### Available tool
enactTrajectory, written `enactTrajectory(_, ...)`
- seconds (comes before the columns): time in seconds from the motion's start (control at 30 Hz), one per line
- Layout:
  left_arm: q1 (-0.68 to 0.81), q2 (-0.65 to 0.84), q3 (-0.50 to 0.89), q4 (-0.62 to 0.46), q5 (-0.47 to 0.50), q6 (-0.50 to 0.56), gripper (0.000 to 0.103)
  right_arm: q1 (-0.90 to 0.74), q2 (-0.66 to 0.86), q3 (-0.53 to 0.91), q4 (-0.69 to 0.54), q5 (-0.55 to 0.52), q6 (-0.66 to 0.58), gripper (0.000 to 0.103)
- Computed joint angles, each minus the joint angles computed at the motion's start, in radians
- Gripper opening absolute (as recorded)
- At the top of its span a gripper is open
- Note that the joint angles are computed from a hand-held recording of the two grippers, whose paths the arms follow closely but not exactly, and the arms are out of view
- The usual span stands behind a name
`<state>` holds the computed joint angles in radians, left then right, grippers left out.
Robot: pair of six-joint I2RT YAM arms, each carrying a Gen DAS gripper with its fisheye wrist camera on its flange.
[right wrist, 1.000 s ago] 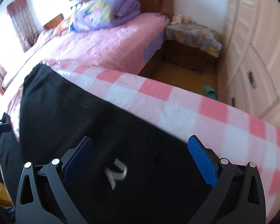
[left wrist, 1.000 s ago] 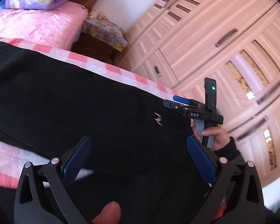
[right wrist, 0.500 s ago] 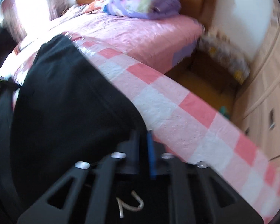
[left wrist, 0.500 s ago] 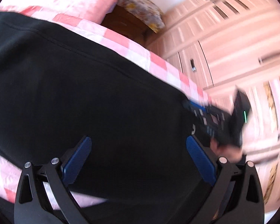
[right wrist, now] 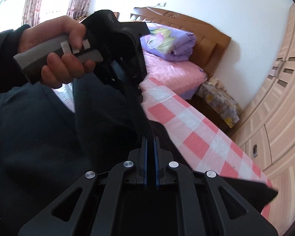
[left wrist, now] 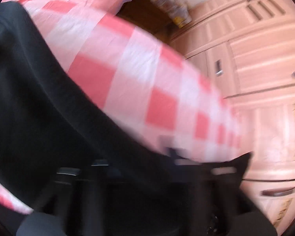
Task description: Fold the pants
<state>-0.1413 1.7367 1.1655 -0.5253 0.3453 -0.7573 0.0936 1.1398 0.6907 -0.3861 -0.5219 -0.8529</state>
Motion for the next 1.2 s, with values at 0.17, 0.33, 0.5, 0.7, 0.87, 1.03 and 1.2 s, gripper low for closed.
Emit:
enactTrajectory(0.17,-0.174,-0.397,-0.271,0.136,-0.302,0.044,0.010,-0.030,-0.208,-0.153,0.017,-0.029,0.080,0.009)
enactTrajectory(0.33,-0.660,-0.718,-0.409,0.019,-0.829,-0.034,0.010,-0.192,-0.404,-0.150,-0.284,-0.172,0.005,0.013)
enactTrajectory(0.5,-0.920,-0.729,-0.625,0.049,-0.937,-0.318,0.012,-0.594,-0.264,-0.059,-0.734,-0.383,-0.398,0.070)
enactTrajectory(0.7,-0.903,-0.756,-0.823,0.283,-0.882,-0.409,0.022,-0.862,-0.013,0.086,-0.691,-0.416,-0.257,0.071)
enactTrajectory(0.87,-0.889,-0.831,-0.900,0.351,-0.849,-0.418,0.036,-0.993,0.479,0.358,-0.787,-0.444,-0.076,0.075)
enactTrajectory(1.03,-0.864,-0.900,-0.950,0.395,-0.812,-0.405,0.040,-0.987,0.671,0.478,-0.824,-0.507,-0.054,0.066)
enactTrajectory(1.2,-0.882,-0.986,-0.992,0.389,-0.808,-0.419,0.045,-0.862,0.707,0.513,-0.605,-0.543,0.274,0.066)
